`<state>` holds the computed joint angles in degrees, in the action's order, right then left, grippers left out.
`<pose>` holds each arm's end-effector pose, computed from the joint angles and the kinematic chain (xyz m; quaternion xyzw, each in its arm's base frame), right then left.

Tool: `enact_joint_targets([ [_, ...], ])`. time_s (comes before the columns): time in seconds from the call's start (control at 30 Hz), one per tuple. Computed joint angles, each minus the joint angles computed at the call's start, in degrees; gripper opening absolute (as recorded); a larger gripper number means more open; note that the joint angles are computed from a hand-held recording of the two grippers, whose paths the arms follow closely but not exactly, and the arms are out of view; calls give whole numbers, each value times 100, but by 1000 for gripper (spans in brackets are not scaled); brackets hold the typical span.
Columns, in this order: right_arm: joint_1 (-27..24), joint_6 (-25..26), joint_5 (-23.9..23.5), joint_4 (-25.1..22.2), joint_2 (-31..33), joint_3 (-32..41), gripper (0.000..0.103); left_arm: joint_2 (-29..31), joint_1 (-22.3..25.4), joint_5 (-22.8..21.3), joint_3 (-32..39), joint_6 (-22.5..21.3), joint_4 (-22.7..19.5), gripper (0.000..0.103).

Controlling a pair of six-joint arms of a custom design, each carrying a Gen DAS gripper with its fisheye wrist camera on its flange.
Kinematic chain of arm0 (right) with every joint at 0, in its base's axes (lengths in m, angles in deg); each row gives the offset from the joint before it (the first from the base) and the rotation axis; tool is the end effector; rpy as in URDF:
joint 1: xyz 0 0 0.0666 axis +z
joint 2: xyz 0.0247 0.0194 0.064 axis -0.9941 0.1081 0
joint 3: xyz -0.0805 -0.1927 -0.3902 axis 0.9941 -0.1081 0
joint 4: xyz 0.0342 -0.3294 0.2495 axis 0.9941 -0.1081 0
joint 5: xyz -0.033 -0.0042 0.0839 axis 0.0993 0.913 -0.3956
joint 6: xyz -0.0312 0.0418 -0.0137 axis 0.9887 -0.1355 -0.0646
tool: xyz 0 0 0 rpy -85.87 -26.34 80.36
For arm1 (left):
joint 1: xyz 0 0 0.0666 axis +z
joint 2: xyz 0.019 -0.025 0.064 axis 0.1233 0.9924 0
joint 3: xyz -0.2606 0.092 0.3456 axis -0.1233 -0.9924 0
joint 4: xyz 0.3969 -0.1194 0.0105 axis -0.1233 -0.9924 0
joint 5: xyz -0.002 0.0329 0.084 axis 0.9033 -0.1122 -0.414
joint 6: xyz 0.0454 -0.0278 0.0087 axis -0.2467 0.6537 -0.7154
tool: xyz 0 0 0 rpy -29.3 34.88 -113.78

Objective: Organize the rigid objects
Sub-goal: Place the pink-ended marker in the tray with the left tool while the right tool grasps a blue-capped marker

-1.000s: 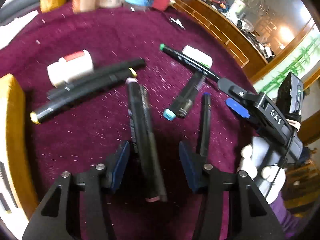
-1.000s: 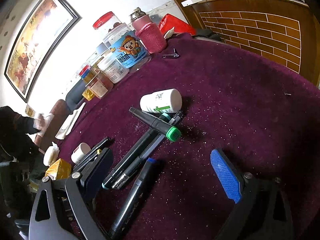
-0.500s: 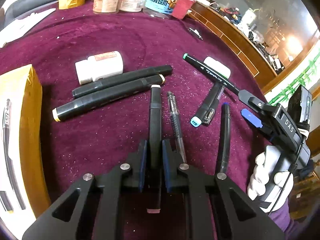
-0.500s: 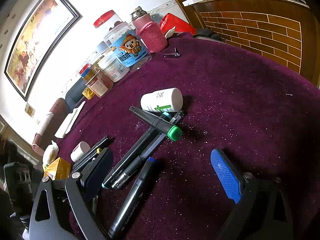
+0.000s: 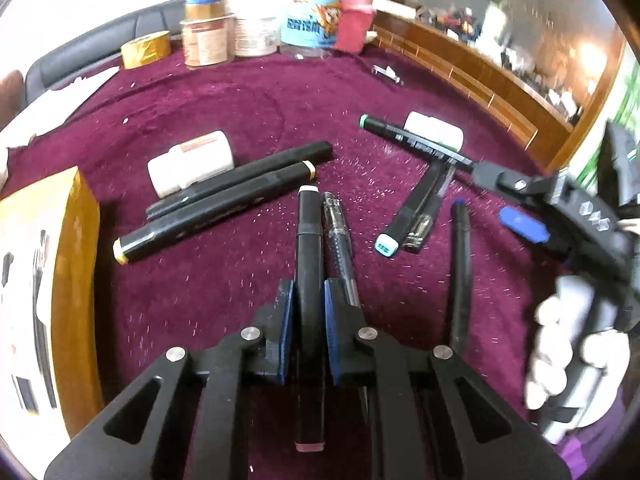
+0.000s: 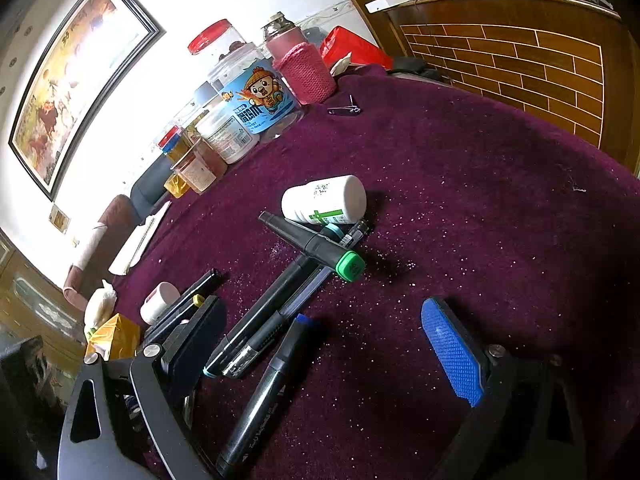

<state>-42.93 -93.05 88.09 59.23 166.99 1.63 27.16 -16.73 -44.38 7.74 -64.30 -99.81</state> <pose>0.4475 0.3847 0.3265 0.0271 0.9037 0.2738 0.3282 0.3608 -0.1555 0.3471 -0.0219 0.9487 -0.0803 0.3050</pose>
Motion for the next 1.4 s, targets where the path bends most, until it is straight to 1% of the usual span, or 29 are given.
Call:
enact_joint_targets([
  [0.07,0,10,6,-13,3,6,96,-285,47,215,-188,249,196,12],
  [0.2,9,41,44,-54,18,35,96,-940,45,461,-563,669,545,12],
  [0.23,18,81,65,-115,43,80,97,-1129,59,556,-667,795,652,12],
  [0.3,31,238,65,-382,106,234,97,-1425,100,672,-820,978,776,12],
  [0.33,61,350,104,-666,130,351,96,-1593,120,724,-897,1063,818,12],
  [0.37,83,431,123,-819,125,394,95,-1781,144,759,-977,1133,847,12],
  [0.43,150,482,94,-954,39,351,94,-2066,209,792,-1096,1212,850,12],
  [0.5,214,483,46,-1074,14,349,88,-2248,339,889,-1194,1318,889,12],
  [0.53,266,505,76,-1195,33,397,82,-2311,398,939,-1237,1363,902,12],
  [0.6,403,625,344,-1453,106,544,71,-2421,518,991,-1324,1430,908,12],
  [0.63,475,706,500,-1675,197,692,62,-2469,559,1016,-1363,1466,897,12],
  [0.67,546,738,757,-1895,279,830,60,-2541,596,1039,-1411,1521,870,12],
  [0.7,587,757,892,-2026,322,908,60,-2601,637,1051,-1449,1560,859,12],
  [0.73,662,813,1146,-2266,415,1055,58,-2667,662,1046,-1495,1590,854,12],
  [0.8,763,886,1486,-2531,508,1195,53,-2873,787,1055,-1568,1617,782,12],
  [0.83,806,953,1573,-2536,510,1192,43,-2982,857,1047,-1598,1618,736,12],
  [0.87,826,991,1600,-2530,500,1176,30,-3062,913,1039,-1620,1618,698,12],
  [0.9,849,1017,1662,-2567,484,1162,26,-3154,998,1039,-1635,1617,642,12],
  [0.93,846,1037,1622,-2533,452,1116,17,-3251,1092,1051,-1655,1617,583,12],
  [0.97,820,1046,1483,-2440,388,1027,13,-3360,1205,1077,-1679,1611,513,12],
  [1.0,805,1026,1391,-2418,365,1006,13,-3467,1352,1140,-1708,1584,440,12],
  [1.1,689,886,779,-2111,141,714,13,-3740,1832,1369,-1794,1489,232,12],
  [1.27,532,461,-456,-1298,-307,94,13,-4164,2843,1854,-1911,1263,-198,12],
  [1.37,566,268,-960,-975,-446,-34,13,-4168,3538,2188,-1908,968,-505,12],
  [1.4,593,231,-1068,-929,-438,1,13,-4099,3645,2183,-1856,870,-600,12],
])
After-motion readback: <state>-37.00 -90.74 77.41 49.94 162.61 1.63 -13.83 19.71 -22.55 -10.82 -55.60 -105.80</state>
